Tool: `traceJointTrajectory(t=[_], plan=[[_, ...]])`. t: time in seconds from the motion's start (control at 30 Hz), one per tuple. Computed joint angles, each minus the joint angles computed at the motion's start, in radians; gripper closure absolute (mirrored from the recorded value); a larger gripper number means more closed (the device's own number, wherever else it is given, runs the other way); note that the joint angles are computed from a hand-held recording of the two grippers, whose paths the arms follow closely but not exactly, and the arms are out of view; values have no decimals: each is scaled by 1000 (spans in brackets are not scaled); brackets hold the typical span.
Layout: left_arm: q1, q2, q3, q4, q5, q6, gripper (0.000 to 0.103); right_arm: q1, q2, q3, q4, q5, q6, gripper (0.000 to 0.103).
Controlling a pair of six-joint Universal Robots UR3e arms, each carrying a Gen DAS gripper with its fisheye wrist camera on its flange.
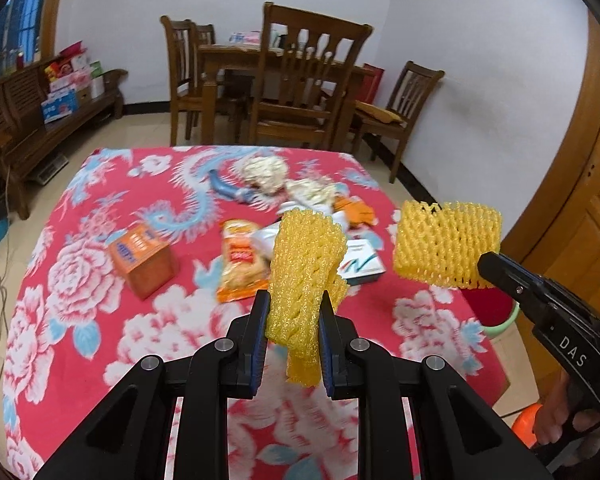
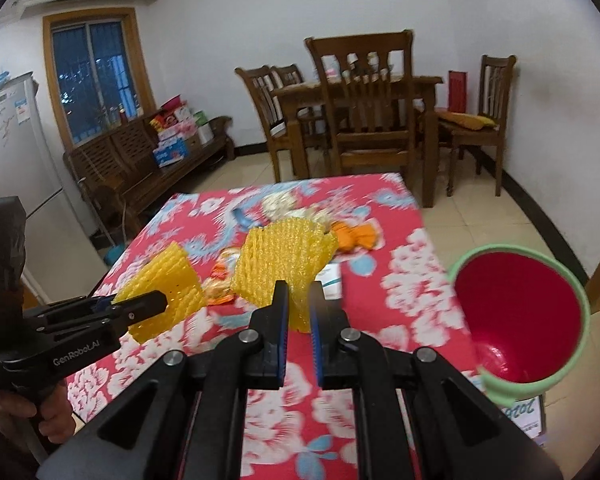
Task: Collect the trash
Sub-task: 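Carry both foam nets over the red bucket with both grippers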
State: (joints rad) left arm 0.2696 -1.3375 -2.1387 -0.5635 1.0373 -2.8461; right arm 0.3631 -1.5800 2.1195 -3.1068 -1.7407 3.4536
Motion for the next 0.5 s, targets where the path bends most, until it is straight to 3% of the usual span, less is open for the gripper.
traceJointTrajectory(t=[0.23, 0.5], plan=[[-164, -99, 112, 40, 51, -66, 81, -137, -167, 128, 9, 24, -30, 91], [-386, -281, 285, 110, 131, -139, 81, -406, -410, 296, 96, 174, -55, 91]])
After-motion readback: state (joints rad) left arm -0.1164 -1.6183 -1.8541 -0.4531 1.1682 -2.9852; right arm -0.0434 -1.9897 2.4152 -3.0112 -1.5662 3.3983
